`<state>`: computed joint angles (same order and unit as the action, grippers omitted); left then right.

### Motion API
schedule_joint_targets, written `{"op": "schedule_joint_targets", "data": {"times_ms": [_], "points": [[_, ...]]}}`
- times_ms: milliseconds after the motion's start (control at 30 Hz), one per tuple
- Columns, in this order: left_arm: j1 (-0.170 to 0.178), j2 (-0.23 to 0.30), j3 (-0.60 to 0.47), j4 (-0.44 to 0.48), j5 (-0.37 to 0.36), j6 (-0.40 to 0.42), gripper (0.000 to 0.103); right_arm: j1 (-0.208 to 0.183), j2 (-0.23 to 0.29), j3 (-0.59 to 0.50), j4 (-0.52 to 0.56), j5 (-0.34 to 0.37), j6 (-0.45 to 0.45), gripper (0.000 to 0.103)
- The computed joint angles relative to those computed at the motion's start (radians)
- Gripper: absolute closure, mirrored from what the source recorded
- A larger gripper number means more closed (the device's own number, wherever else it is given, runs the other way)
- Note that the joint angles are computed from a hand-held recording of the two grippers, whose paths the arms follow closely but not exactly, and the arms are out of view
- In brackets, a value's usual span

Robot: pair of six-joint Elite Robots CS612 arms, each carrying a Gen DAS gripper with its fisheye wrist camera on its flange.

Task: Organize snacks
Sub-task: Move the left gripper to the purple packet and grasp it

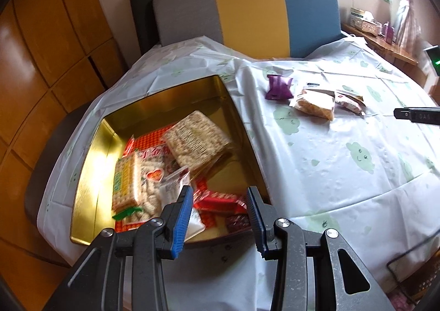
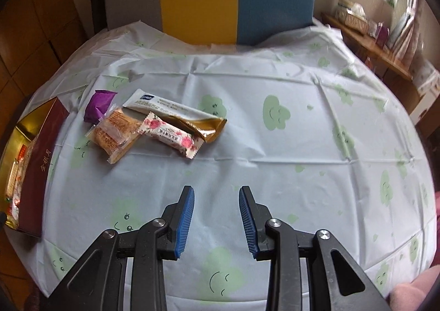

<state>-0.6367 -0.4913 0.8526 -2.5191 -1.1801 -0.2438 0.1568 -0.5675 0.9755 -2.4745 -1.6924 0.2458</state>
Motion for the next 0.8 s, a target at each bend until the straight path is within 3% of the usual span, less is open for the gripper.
{"op": "schedule_joint_targets", "data": {"times_ms": [100,367,800], "points": [[-0.001,0.016,-0.037,0.019,-0.013,0.007,0.062,0.014,0.006,-0.008,-0.013,-0.058,-0.055,0.069],[-0.009,0.077,-0.172,0.087,-0.048,0.036,0.062,0.033,0.005,0.002,-0.08,-0.099,-0.158,0.069],[-0.016,0.191,-0.402,0.216,-0.064,0.069,0.062,0.04,-0.01,0.026,-0.149,-0.07,-0.21,0.069]]}}
